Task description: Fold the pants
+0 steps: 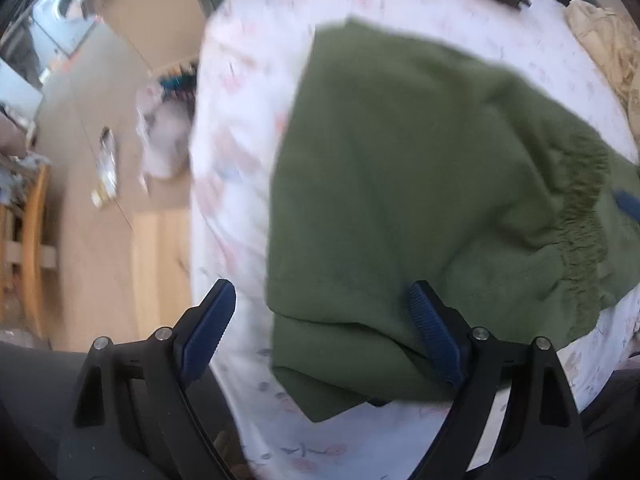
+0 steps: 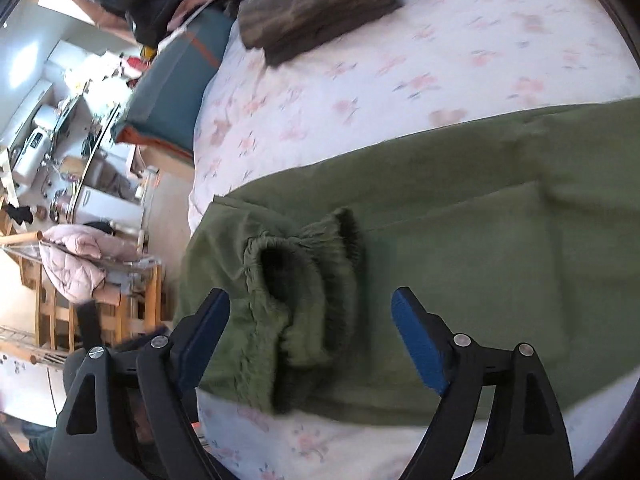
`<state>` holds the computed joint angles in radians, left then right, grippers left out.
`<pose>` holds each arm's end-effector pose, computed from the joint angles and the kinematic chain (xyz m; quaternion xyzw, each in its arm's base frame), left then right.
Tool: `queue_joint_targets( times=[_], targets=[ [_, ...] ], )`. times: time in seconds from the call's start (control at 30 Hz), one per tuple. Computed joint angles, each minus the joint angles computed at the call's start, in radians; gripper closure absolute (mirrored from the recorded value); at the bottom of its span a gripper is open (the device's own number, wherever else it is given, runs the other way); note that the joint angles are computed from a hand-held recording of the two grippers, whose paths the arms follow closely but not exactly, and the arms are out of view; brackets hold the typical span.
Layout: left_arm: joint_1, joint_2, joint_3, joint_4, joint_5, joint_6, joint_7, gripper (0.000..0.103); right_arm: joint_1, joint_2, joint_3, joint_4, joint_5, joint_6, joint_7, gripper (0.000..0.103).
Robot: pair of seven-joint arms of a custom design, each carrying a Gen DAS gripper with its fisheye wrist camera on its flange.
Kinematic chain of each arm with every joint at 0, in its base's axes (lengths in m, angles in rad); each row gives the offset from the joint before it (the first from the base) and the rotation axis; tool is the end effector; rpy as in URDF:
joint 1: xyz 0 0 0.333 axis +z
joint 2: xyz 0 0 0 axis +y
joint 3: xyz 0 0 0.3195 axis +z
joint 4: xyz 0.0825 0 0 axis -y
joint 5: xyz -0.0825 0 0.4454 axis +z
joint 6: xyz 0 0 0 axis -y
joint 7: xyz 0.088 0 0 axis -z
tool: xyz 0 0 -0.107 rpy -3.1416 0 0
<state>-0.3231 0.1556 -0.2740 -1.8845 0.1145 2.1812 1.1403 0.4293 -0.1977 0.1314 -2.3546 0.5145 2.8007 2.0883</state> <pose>0.5575 -0.3670 0.4182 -0.6236 0.7777 -0.0635 0.0471 0.4911 0.2827 0.4466 -0.5271 0.7788 0.0647 0.3338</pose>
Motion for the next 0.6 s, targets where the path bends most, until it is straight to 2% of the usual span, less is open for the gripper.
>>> queue_joint_targets(
  times=[0.07, 0.1, 0.13, 0.17, 0.2, 0.23, 0.27, 0.33, 0.4, 0.47, 0.5, 0.57, 0.6],
  targets=[
    [-0.001, 0.019, -0.002, 0.009, -0.004, -0.012, 0.004, 0.016, -0.018, 0.070, 0.011, 0.044, 0.003, -0.003, 0.006, 0.017],
    [0.001, 0.023, -0.002, 0.012, -0.016, -0.010, 0.010, 0.016, -0.008, 0.118, 0.003, 0.069, 0.081, 0.005, -0.031, 0.017],
    [0.005, 0.019, -0.004, 0.008, -0.032, -0.001, 0.019, 0.016, 0.016, 0.142, -0.017, 0.084, 0.156, 0.005, -0.077, 0.025],
    [0.013, 0.000, -0.002, -0.010, -0.048, 0.009, 0.038, 0.016, 0.030, 0.164, -0.028, 0.105, 0.161, -0.010, -0.071, 0.040],
    [0.017, -0.011, -0.002, -0.021, -0.064, 0.016, 0.049, 0.016, 0.009, 0.178, -0.008, 0.122, 0.096, -0.031, -0.057, 0.069],
    [0.018, -0.019, -0.003, -0.031, -0.077, 0.019, 0.052, 0.016, -0.003, 0.176, 0.002, 0.128, -0.035, -0.036, 0.012, 0.075],
    [0.020, -0.030, -0.004, -0.044, -0.095, 0.020, 0.055, 0.015, -0.003, 0.165, 0.009, 0.126, -0.096, 0.009, 0.032, 0.079],
    [0.019, -0.038, -0.007, -0.059, -0.120, 0.023, 0.072, 0.013, -0.009, 0.139, 0.011, 0.118, -0.175, 0.049, 0.069, 0.081],
    [0.007, -0.028, -0.012, -0.046, -0.103, 0.010, 0.080, 0.012, -0.011, 0.126, 0.006, 0.120, -0.191, 0.079, 0.054, 0.081],
    [-0.001, -0.012, -0.012, -0.032, -0.083, -0.007, 0.078, 0.011, -0.017, 0.162, 0.003, 0.165, -0.214, 0.006, 0.030, 0.081],
    [-0.001, -0.005, -0.011, -0.022, -0.086, -0.020, 0.075, 0.011, -0.024, 0.189, 0.004, 0.186, -0.287, -0.028, 0.057, 0.079],
    [-0.004, 0.000, -0.011, -0.014, -0.081, -0.030, 0.066, 0.011, -0.025, 0.223, -0.002, 0.208, -0.362, -0.074, 0.075, 0.070],
    [-0.006, -0.003, -0.011, -0.014, -0.078, -0.029, 0.065, 0.011, -0.026, 0.225, -0.006, 0.209, -0.371, -0.096, 0.093, 0.057]
  ],
)
